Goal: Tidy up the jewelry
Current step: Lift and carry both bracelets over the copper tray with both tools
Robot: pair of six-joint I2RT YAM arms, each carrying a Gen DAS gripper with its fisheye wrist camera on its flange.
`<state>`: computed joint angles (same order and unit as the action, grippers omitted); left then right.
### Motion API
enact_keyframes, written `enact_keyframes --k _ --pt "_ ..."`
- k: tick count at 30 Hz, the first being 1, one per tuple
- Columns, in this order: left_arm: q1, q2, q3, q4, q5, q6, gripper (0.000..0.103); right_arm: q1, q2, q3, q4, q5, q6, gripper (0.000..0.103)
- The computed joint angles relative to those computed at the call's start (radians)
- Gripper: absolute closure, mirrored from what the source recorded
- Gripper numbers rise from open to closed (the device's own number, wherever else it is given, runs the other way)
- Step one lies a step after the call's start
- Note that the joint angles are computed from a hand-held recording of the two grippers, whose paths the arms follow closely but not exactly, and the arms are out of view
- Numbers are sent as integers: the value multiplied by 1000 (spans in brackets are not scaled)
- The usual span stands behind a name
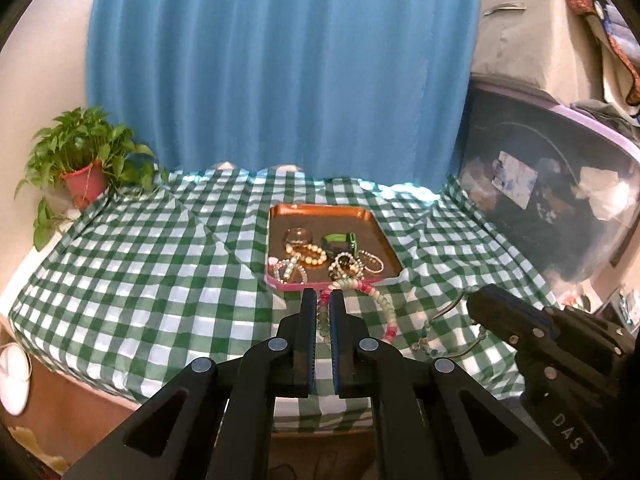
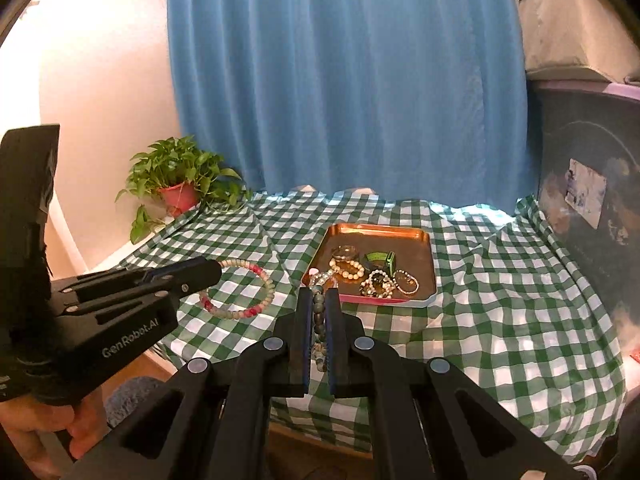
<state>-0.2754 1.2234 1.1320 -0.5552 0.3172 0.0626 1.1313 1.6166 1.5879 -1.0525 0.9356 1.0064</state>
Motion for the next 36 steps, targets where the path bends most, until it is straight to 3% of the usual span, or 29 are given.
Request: enact_keyframes --k 15,23,36 --pt "-55 339 107 134 -36 7 97 -224 -36 -177 277 -165 -191 98" --pt "-91 567 307 135 -59 5 97 -396 -16 -243 438 -283 -325 98" --pt "-134 916 670 75 -113 0 97 -627 106 -214 577 -459 -481 98"
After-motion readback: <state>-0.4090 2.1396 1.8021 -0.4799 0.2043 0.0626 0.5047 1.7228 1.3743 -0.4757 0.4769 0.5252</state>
